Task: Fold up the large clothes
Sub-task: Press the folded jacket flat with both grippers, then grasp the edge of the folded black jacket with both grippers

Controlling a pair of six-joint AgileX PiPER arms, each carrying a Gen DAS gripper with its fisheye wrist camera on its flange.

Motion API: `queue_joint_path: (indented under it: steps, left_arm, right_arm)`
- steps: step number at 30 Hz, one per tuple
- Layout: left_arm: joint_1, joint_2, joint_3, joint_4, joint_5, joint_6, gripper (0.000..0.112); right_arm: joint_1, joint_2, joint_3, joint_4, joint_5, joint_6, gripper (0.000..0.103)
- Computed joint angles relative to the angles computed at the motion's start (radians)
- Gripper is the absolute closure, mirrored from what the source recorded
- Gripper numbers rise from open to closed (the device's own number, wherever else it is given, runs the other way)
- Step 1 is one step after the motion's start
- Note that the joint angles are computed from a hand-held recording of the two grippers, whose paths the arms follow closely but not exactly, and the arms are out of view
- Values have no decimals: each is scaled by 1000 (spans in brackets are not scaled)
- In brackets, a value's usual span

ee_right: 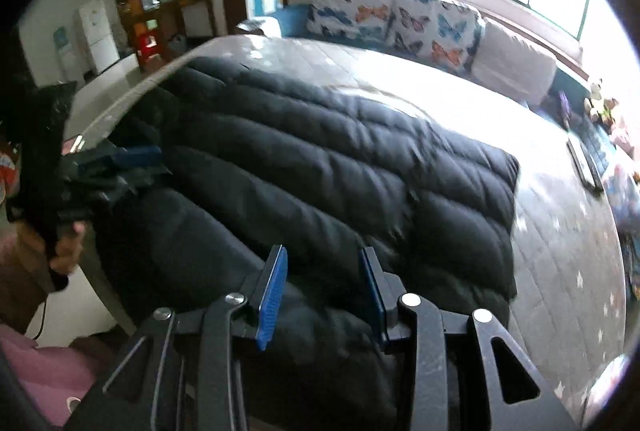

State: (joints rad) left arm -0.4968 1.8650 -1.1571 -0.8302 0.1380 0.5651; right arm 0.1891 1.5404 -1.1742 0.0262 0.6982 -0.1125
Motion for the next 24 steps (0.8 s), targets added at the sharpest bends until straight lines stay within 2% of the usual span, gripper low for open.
queue_joint_path:
  steps: [1, 4, 6, 9, 15, 19, 23, 24]
  left_arm:
    - [1, -8, 12, -36, 1, 35, 48]
    - [19, -24, 45, -223, 21, 211, 48]
    - [31, -31, 52, -259, 40, 239, 48]
    - [33, -31, 44, -152, 50, 128, 48]
    - [21, -26, 14, 61, 54, -87, 48]
    - [7, -30, 14, 147, 51, -180, 48]
    - [-1, -24, 2, 203, 53, -246, 48]
    - [-1, -23, 1, 212, 55, -254, 48]
  right_arm:
    - [14, 9, -3, 5, -10, -4, 53]
    - [50, 57, 10, 34, -41, -30, 47]
    - [88, 94, 40, -57, -85, 36, 45]
    - [105, 104, 60, -143, -124, 81, 45]
    - [76, 78, -18, -74, 4, 10, 45]
    - [42, 34, -19, -86, -2, 35, 45]
    - [30, 83, -8, -93, 19, 51, 44]
    - [36, 92, 18, -116, -9, 57, 43]
